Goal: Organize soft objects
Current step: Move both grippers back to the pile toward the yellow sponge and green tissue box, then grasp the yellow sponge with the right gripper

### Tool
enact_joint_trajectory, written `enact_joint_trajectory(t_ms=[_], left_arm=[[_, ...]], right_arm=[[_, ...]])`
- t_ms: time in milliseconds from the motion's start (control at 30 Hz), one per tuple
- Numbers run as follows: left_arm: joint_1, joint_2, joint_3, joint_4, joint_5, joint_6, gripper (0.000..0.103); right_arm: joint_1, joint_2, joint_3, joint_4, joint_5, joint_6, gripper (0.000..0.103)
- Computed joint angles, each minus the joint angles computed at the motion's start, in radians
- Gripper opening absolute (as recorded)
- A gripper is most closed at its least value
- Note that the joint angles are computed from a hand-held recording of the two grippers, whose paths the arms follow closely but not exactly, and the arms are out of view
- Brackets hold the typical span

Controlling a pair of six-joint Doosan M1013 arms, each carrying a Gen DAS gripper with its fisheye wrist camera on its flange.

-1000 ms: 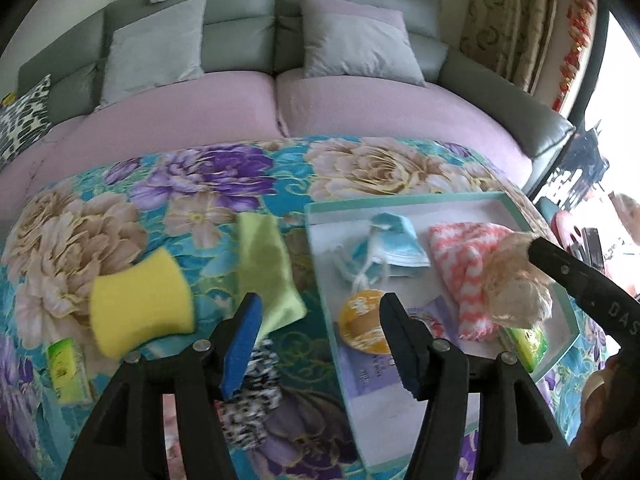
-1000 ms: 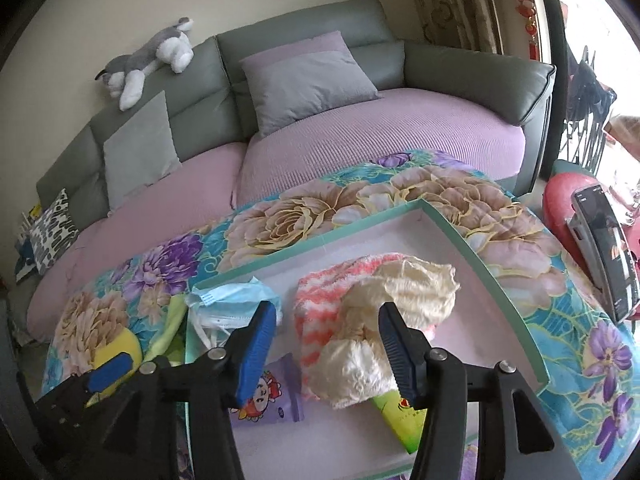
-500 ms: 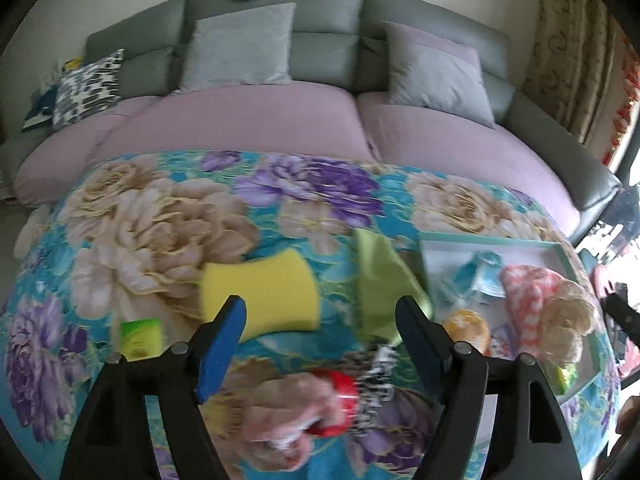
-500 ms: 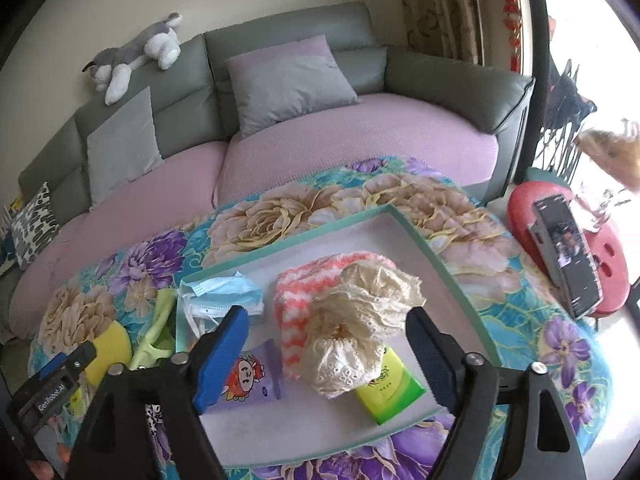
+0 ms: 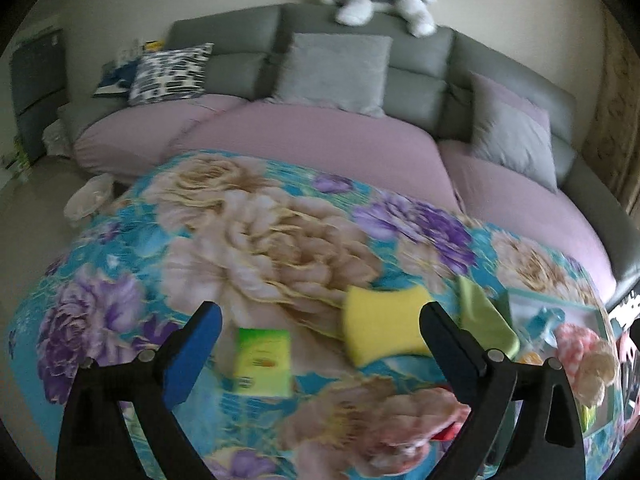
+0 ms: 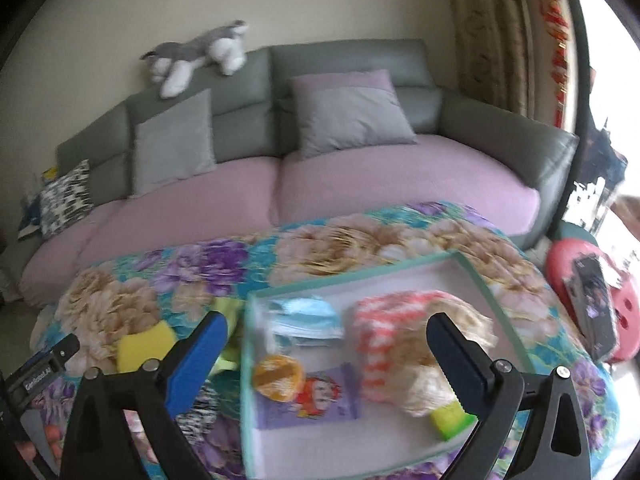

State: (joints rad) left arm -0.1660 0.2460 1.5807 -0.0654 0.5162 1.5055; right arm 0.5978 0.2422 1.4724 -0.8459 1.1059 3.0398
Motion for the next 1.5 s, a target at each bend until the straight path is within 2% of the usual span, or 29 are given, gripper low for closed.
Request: enact_joint_trajectory(t_ms=[167,267,400,567,667,767,933,1033,1100,1267,1500], left_arm=[[0.040,-0.005,0.010,0.022,-0.025,-0.043,0.099],[0.060,0.000,0.011,0.027,-0.013,-0.051,0.099],[0.089,0.011,0.002,-0.034,0.032,-0.016,0.099],[0.102,0.027,-0.007,-0.048,0.079,0.000,0.099],[0.110,0.039,-0.012,-0.083,0.098,0.021,0.099],[0.109,0.049,-0.014,-0.090,0.101,0.029,0.099],[0.103,0.080,-0.034,-0.120,0.132,0.072,0.099],[0.094,0.095,-0.041,-0.093,0.133,0.071,0.099],[0.092,0.112,-0.056,-0.092,0.177,0.085,0.099],[0.093,0.129,-0.066,-0.125,0.214,0.134,0.099],[0.074,0.152,-0.081,-0.051,0.254,0.117,0.099]], right_arm=[[0.019,0.033,-0.039,-0.019,-0.078,-0.058,0.101],[0.029,0.060,-0.069,-0.002,-0.102,-0.121,0.101],[0.039,0.098,-0.106,0.048,-0.141,-0.206,0.101],[0.046,0.136,-0.135,0.100,-0.150,-0.274,0.101],[0.038,0.149,-0.133,0.151,-0.189,-0.295,0.101],[0.034,0.167,-0.148,0.174,-0.175,-0.315,0.101],[0.017,0.175,-0.145,0.218,-0.252,-0.320,0.101],[0.007,0.198,-0.173,0.263,-0.250,-0.369,0.101],[0.003,0.217,-0.196,0.293,-0.244,-0.410,0.101],[-0.007,0.264,-0.254,0.373,-0.227,-0.515,0.101],[-0.019,0.317,-0.318,0.452,-0.181,-0.616,0.101]])
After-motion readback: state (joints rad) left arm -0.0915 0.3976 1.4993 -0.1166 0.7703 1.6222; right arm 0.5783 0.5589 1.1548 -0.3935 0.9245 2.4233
